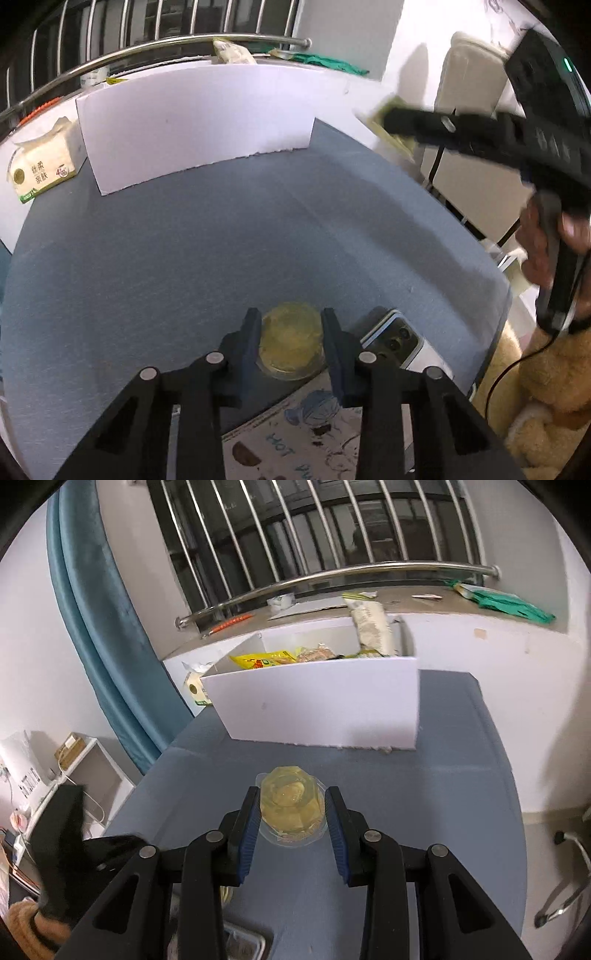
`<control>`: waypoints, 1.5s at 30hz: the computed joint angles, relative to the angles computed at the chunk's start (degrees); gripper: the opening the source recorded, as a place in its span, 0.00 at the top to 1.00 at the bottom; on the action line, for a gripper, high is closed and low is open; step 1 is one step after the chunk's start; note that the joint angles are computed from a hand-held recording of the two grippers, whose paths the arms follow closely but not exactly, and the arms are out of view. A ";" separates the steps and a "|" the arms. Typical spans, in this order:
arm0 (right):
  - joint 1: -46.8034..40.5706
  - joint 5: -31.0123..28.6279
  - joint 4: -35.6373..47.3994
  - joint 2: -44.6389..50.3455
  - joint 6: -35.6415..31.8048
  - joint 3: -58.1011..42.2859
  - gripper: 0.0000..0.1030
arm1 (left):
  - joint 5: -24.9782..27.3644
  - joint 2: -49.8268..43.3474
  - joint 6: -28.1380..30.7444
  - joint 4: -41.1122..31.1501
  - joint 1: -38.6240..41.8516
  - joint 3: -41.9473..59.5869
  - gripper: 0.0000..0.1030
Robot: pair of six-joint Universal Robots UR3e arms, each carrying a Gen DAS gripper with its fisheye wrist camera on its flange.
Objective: Organize snacks
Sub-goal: 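Lower both clear cups into the white box and open both tools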
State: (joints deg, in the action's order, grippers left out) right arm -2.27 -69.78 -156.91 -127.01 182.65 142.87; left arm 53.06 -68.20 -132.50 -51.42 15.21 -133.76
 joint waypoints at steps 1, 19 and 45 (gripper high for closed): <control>-0.82 0.44 2.00 -2.77 -0.44 0.86 0.63 | 0.29 0.31 -0.06 0.54 -0.01 -0.30 0.65; -2.90 2.77 2.10 -2.05 -0.23 -2.13 0.63 | -15.48 5.81 5.08 -15.37 13.61 12.45 0.65; -0.19 -3.82 9.74 55.85 7.05 -68.43 0.00 | 5.72 -61.83 -33.82 0.39 -8.04 94.16 0.00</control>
